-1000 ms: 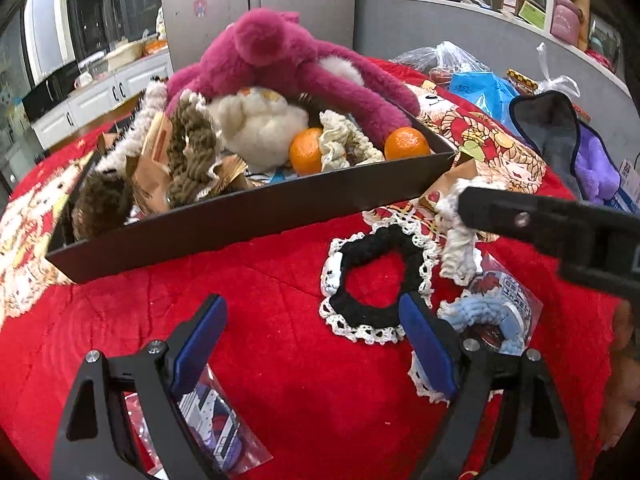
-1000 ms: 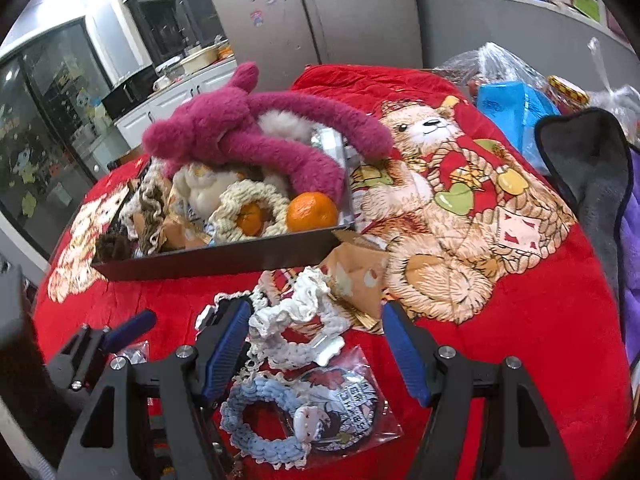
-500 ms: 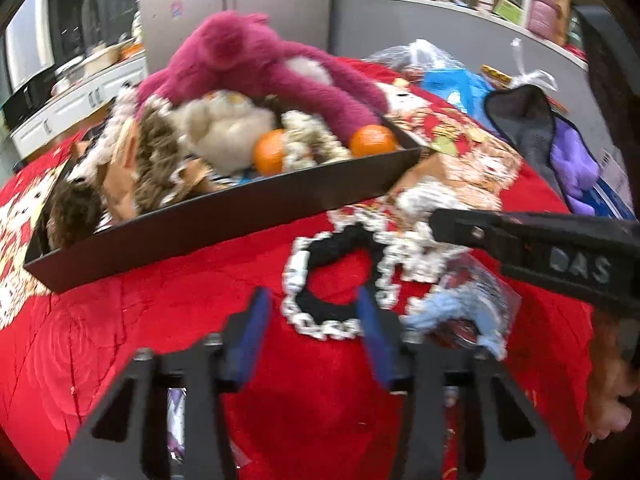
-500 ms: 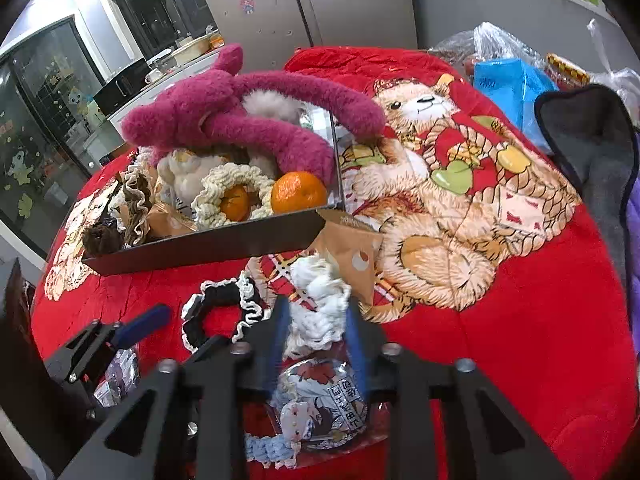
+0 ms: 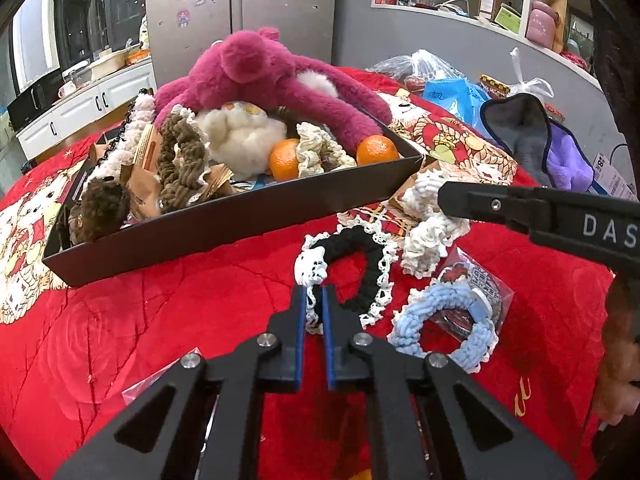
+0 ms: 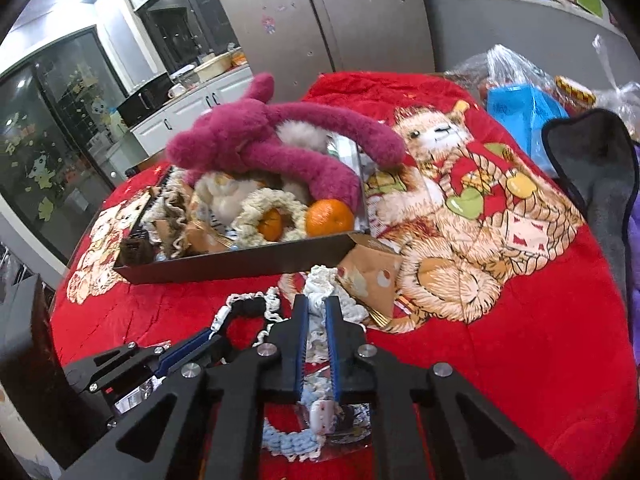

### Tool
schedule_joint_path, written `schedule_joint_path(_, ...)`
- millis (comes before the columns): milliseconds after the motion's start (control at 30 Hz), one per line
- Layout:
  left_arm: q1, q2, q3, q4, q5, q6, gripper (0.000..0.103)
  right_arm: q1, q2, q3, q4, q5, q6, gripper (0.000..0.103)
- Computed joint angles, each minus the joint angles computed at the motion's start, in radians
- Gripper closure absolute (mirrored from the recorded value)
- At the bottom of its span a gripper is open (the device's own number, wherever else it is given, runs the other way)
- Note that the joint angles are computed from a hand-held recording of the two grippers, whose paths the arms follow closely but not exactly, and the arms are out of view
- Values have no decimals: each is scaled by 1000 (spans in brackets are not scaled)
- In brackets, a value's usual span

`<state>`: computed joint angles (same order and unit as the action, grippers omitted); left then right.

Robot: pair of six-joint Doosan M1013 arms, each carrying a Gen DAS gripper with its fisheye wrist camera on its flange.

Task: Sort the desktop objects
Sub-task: 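Grasp the black lace-edged scrunchie with the left tool while the right tool grasps the white frilly scrunchie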

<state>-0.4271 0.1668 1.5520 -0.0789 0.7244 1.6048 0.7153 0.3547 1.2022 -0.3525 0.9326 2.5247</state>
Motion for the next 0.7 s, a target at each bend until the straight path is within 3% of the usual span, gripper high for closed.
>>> schedule_joint_path(233,6,-25,10,19,-31,-33,95,3,-8,9,-12,-32,1,94)
schedule_joint_path(400,13,-60,29,60,-73,-80,95,2,-37,39,19,-120,1,94)
schedule_joint_path(533,22,-77,34,56,-90,-87,95,48,-36,24,-143,-107,34,94)
schedule_joint_path(700,30,-86,36,63,-99,-105,95,53,-30,15,-123,-113,-3,94)
